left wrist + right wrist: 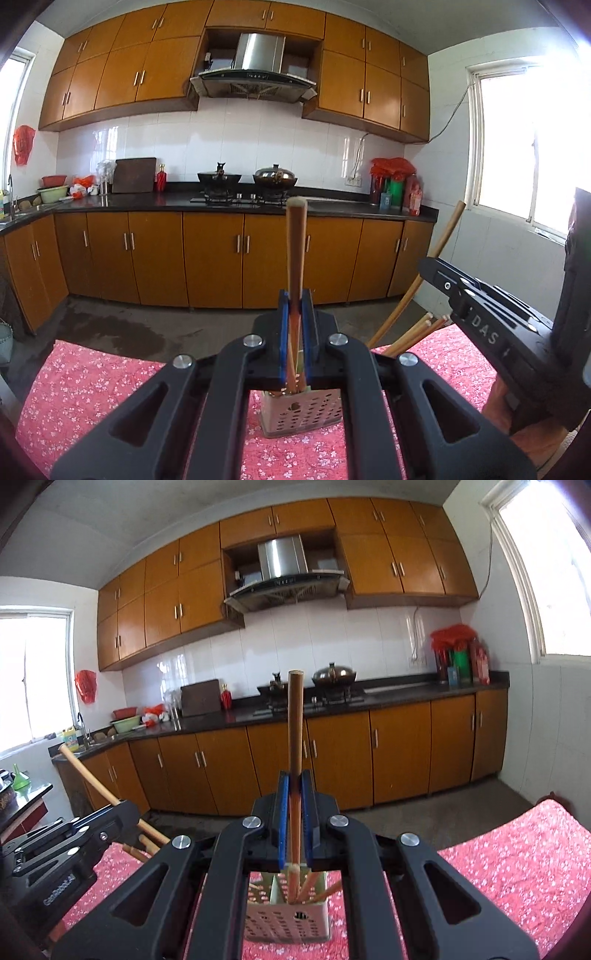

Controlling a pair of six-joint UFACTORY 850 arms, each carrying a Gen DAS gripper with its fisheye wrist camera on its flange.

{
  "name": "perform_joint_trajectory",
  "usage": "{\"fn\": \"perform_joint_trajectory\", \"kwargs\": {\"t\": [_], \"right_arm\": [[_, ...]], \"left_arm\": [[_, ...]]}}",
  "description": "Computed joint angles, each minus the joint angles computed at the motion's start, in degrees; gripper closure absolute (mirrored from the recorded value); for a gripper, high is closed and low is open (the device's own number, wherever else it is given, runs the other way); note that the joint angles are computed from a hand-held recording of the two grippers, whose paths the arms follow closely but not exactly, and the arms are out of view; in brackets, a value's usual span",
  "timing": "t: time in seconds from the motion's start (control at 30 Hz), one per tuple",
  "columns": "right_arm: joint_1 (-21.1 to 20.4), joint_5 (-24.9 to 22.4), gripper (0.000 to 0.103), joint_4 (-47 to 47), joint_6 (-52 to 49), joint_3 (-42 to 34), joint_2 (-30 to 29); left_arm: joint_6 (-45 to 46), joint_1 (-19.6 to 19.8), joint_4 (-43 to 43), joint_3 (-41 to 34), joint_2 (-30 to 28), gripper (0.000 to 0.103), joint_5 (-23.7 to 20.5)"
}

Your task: Organize utensils

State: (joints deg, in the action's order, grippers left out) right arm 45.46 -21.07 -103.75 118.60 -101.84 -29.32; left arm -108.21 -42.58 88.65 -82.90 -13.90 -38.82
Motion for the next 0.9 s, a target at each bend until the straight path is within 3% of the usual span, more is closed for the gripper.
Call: {"fn": "perform_joint_trajectory", "kwargs": {"t": [0.07, 0.13, 0.37, 0.43, 0.5, 0.6, 0.73, 0.9], "right_arm": [[-0.1, 0.5, 0.091, -0.6, 0.7, 0.9, 0.7], [0.0, -0.2, 0.067, -2.3, 2.3, 2.2, 1.6], [0.5, -3.3, 0.065, -7.3, 7.3, 8.4, 6.8], [1.2, -5.6, 0.049, -7.8, 7.1, 11.4, 9.0], [2.1, -8.1, 0.031, -9.2, 8.2, 14.6, 10.9], [3.9, -11.2, 0.012, -8.1, 6.5, 18.6, 12.9], [5.7, -12.8, 0.002, -4.0, 4.7, 21.8, 14.1], [8.2, -15.5, 0.002, 2.1, 1.9, 26.2, 15.3]], "left_arm": [[-1.1, 0.2, -0.1, 0.7, 0.4, 0.095, 0.1], [-3.2, 0.4, 0.9, 1.5, 1.2, 0.089, 0.3], [-9.6, -0.5, 5.7, 7.2, 6.7, 0.052, -3.6], [-10.3, -1.4, 6.5, 10.1, 9.0, 0.039, -6.4], [-10.2, -2.8, 6.4, 12.5, 10.8, 0.019, -9.5], [-8.2, -5.6, 5.1, 16.3, 13.1, 0.006, -14.6], [-5.6, -9.6, 1.3, 20.3, 14.7, 0.004, -20.5], [-7.6, -13.9, -2.3, 24.7, 15.7, 0.004, -24.7]]}}
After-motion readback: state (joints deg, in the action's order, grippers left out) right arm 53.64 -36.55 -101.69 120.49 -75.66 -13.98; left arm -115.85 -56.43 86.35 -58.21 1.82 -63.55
